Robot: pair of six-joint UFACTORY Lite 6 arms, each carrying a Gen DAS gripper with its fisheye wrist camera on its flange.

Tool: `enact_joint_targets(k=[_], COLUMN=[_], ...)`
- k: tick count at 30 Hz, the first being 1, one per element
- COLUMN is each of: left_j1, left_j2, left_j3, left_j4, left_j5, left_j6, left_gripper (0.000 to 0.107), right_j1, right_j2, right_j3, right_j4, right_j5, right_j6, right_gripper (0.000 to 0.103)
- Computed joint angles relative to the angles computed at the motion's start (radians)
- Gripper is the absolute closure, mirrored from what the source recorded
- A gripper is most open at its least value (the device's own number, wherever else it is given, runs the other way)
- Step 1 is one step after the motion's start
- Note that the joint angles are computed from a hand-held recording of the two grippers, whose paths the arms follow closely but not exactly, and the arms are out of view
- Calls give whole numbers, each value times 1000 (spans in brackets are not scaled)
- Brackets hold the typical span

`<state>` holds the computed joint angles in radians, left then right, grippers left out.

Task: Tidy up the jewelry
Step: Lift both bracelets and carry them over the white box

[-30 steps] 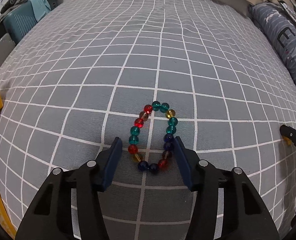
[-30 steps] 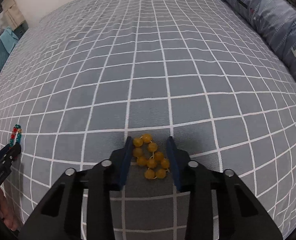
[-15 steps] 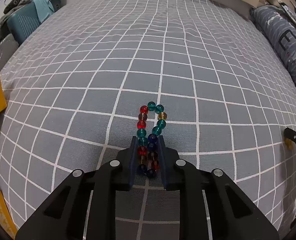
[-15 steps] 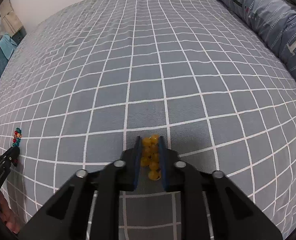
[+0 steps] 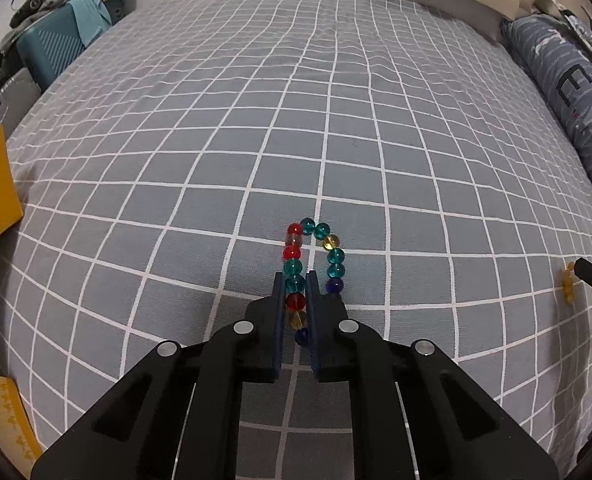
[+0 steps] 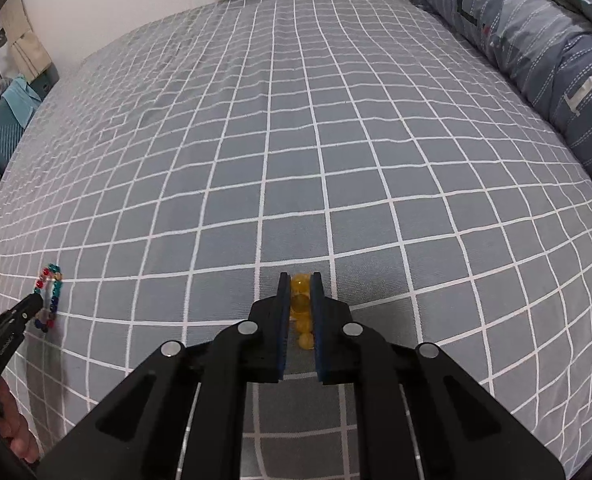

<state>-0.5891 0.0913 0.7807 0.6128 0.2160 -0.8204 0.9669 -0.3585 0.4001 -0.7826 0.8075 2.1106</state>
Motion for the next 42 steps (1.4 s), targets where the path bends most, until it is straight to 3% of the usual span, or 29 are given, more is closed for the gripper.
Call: enact_joint_targets(k=[22, 33, 42], left_j1=[17, -31, -82], left_j2=[-236, -369, -520], left_j3=[-26, -16, 37], left_j4=[-327, -285, -343], left_j5=[126, 266, 444], left_j6=[327, 280, 365], left_gripper=[98, 98, 98], right_j1=[211, 300, 430], right_j2=[-16, 69, 251], right_j3=[204, 348, 613], right_j4=[34, 76, 139], right_j5=[280, 398, 565], right_j6=[-16, -4, 51], right_gripper=[94, 94, 94])
